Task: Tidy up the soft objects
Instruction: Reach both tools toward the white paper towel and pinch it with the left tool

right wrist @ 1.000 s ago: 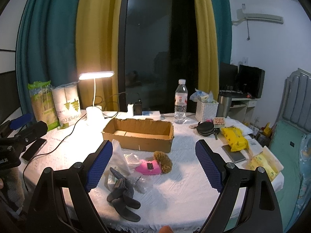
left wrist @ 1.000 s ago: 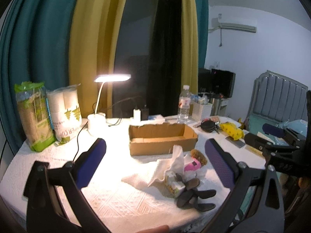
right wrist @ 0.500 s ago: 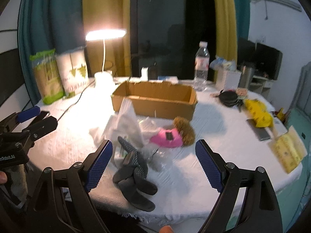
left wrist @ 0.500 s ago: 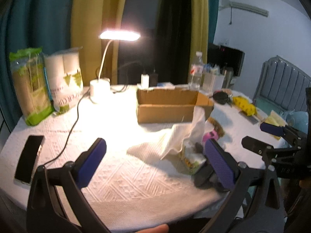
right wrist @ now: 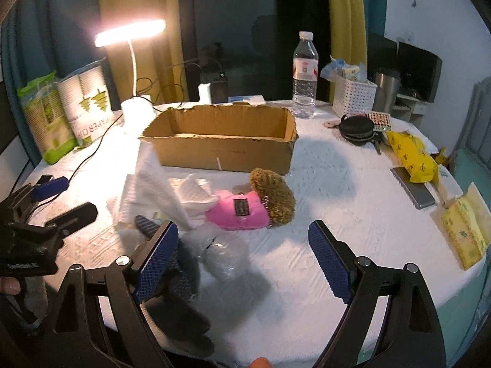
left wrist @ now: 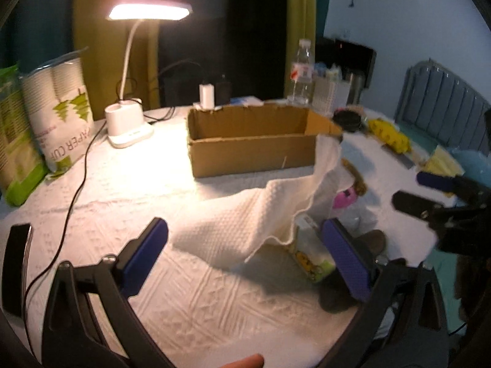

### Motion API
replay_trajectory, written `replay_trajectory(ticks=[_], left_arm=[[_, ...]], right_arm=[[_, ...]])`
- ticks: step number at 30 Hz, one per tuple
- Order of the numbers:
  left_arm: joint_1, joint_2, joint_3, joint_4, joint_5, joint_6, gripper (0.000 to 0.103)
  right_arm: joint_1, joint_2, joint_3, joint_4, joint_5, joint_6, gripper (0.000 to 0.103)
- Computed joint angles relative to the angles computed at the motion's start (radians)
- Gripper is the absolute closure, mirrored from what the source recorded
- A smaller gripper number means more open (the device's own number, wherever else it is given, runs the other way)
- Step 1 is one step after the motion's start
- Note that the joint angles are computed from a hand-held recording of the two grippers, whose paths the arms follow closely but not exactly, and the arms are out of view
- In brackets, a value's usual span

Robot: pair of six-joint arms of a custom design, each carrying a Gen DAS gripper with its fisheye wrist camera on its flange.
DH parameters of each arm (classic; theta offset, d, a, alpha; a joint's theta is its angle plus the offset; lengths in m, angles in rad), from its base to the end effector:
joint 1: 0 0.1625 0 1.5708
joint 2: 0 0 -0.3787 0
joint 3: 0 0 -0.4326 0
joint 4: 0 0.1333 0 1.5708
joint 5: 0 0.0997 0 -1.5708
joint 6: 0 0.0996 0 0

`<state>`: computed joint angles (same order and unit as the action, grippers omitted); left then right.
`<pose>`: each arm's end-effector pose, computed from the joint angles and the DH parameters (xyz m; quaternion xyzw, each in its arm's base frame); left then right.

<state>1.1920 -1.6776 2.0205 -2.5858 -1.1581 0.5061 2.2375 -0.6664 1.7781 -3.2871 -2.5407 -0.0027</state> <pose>-0.0246 -0.5304 0.3843 0.3346 0.8640 -0.3098 0.2136 0.4133 -0.4426 0.0191 0.1463 -0.8433 0.3941 0.3349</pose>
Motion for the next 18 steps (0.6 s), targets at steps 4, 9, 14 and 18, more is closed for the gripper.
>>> replay_trajectory(ticks=[4,9,14,18], left_arm=[[0.024,0.063,-0.049,0.004,0.035,0.001,0.002],[0.053,0.106,-0.089,0.012,0.032,0.018,0.002],[0.069,0.135,-0.12,0.052,-0.038,0.028,0.002],[0.084,0.179,-0.161,0.139,-0.076,0.028,0.033]], right_arm=[[-0.027,-0.009,0.0,0.015,0.046,-0.003,0.014],[-0.043,0.017,-0.044,0.028,0.161,-0.06,0.024],[-0.043,0.062,-0.121,0.055,0.203,-0.118,0.025],[-0.052,0.064,-0.145,0.059,0.188,-0.13,0.025]])
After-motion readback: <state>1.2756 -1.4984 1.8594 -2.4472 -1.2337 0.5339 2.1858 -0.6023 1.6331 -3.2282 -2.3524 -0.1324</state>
